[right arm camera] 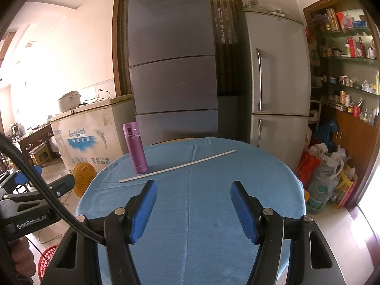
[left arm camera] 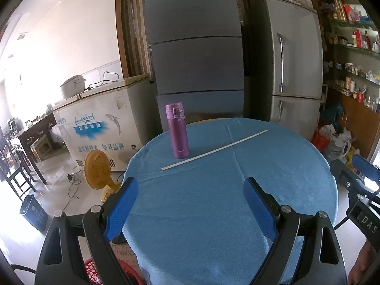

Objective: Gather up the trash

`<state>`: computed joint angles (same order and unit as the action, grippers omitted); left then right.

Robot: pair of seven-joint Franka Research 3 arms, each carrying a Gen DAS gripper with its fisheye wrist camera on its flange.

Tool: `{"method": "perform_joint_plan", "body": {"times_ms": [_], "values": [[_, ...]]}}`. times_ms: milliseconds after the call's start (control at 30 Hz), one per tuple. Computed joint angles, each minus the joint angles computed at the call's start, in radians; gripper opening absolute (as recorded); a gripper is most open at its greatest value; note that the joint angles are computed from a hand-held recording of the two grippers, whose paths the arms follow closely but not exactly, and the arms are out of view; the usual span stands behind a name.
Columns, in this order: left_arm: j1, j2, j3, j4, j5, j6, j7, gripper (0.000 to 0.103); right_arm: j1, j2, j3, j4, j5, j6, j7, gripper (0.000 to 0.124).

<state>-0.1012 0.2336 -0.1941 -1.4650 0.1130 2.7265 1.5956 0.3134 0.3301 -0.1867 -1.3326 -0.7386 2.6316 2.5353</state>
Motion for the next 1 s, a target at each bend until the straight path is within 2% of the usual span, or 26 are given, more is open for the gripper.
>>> {"method": "perform_joint_plan", "body": {"times_ms": [1000], "values": [[0.017, -0.007, 0.000, -0.017, -0.029, -0.008, 0.026, 0.090, 0.014, -0.001, 0.010, 0.008, -0.018, -0.033, 0.003, 0.068]]}}
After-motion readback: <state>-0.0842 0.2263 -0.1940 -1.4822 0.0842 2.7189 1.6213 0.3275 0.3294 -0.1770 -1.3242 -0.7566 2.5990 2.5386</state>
